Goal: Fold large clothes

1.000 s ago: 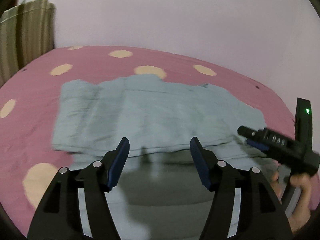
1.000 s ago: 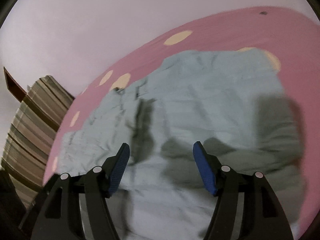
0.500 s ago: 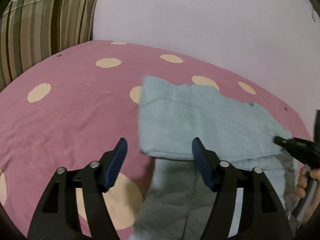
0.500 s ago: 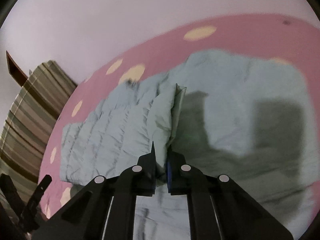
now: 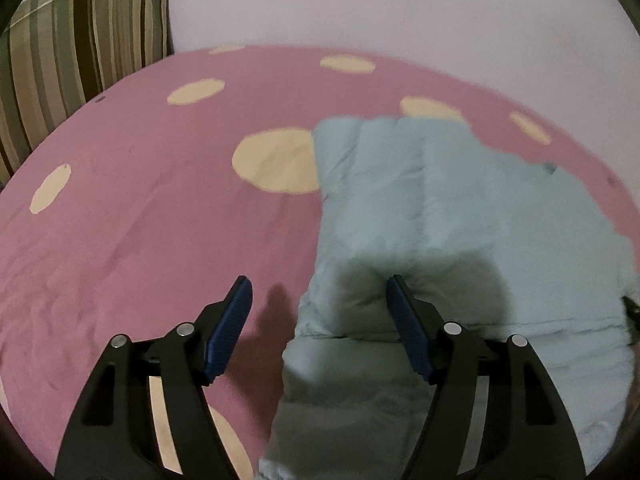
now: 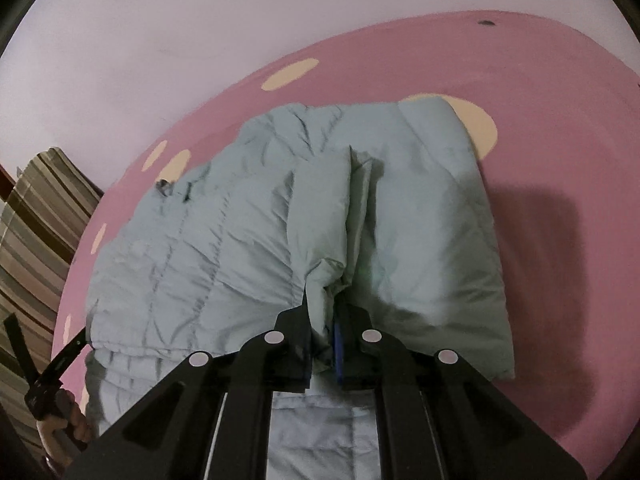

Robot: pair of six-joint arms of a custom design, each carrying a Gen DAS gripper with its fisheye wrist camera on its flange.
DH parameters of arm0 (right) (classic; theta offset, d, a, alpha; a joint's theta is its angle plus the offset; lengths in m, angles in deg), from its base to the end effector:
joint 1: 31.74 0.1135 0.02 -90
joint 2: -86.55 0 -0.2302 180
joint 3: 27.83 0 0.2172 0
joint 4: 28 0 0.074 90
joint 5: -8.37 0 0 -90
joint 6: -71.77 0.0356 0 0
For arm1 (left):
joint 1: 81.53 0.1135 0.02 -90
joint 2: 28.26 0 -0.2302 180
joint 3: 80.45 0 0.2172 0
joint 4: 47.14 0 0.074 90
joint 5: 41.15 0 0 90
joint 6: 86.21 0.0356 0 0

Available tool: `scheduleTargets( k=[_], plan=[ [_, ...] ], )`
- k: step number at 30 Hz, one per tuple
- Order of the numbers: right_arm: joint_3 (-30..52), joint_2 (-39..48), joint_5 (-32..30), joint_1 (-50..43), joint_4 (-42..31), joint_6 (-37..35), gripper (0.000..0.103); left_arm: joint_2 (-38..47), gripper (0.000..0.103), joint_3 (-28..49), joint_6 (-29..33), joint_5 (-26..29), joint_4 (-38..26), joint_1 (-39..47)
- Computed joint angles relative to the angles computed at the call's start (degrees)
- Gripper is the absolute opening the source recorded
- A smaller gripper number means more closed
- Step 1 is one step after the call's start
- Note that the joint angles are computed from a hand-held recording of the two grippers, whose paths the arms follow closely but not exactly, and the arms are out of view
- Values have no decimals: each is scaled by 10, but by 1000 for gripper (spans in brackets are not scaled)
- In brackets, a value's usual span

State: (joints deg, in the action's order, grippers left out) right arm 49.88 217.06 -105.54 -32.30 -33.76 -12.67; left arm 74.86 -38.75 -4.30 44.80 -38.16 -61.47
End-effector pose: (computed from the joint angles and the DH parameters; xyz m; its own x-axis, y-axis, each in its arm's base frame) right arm 0.3566 0.0109 0.0246 -0.8687 0.0971 -0.4856 -0.1189 0.9111 0.3947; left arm 0.2273 0.0857 0.0601 -0.6834 -0.3990 -0.6114 -0.4836 0.8748 -0.0304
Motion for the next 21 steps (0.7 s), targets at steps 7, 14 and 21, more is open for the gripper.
scheduleTargets(
  k=[7, 14, 21],
  plan=[
    [13, 10, -21, -16, -14, -21, 10, 22, 69, 15, 3, 15, -4, 9],
    [-56, -90, 18, -21, 32, -21, 46, -91, 69, -17, -2, 47, -18, 27],
    [138, 22, 26, 48, -59, -10, 46, 66, 69, 129, -4, -5, -15, -45]
  ],
)
